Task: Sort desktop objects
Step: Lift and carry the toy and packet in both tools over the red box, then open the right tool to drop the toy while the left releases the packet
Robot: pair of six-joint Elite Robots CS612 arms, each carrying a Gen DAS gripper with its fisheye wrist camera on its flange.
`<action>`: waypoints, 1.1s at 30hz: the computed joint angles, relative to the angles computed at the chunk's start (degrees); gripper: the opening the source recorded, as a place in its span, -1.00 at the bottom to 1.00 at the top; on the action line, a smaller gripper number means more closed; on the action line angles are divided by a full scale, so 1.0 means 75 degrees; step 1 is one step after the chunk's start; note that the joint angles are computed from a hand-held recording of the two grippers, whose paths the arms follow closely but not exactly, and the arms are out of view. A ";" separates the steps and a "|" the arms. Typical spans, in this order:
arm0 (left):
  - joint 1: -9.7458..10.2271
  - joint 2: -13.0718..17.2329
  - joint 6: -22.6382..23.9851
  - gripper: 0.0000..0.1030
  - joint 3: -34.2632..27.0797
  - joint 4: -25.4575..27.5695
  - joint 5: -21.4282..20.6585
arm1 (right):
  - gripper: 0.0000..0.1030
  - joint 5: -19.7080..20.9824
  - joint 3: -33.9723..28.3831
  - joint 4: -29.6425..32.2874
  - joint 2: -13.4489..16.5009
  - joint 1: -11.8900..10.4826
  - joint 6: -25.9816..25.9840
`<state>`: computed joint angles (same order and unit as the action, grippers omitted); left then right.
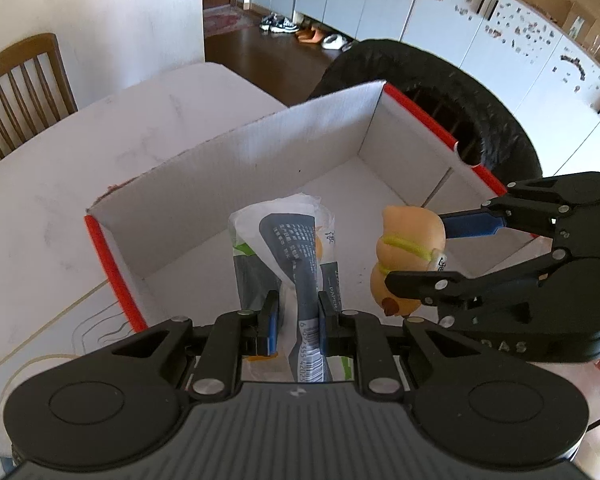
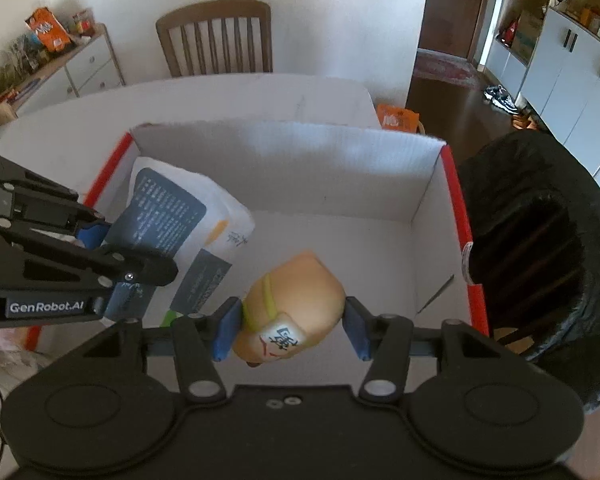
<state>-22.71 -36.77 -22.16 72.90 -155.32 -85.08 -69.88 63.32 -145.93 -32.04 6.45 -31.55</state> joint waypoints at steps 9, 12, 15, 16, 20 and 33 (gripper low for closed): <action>0.0030 0.0243 0.0032 -0.67 -0.0387 0.0623 -0.0132 | 0.05 -0.0307 -0.0526 0.1003 0.0287 0.0075 -0.0417; 0.0063 0.0304 -0.0052 -0.67 -0.0462 0.0746 -0.0253 | 0.05 -0.0384 -0.0649 0.1240 0.0350 0.0086 -0.0449; 0.0086 0.0359 -0.0095 -0.67 -0.0543 0.0902 -0.0344 | 0.05 -0.0459 -0.0667 0.1305 0.0370 0.0099 -0.0523; 0.0086 0.0370 -0.0072 -0.67 -0.0562 0.0956 -0.0338 | 0.05 -0.0488 -0.0672 0.1339 0.0372 0.0104 -0.0549; 0.0091 0.0394 -0.0044 -0.67 -0.0604 0.1140 -0.0353 | 0.06 -0.0553 -0.0737 0.1401 0.0421 0.0126 -0.0612; 0.0085 0.0390 0.0048 -0.58 -0.0683 0.1436 -0.0322 | 0.14 -0.0553 -0.0921 0.1458 0.0524 0.0121 -0.0577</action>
<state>-22.07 -33.84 -21.80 67.77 -144.55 -87.49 -74.03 56.41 -134.99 -28.11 7.35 -35.87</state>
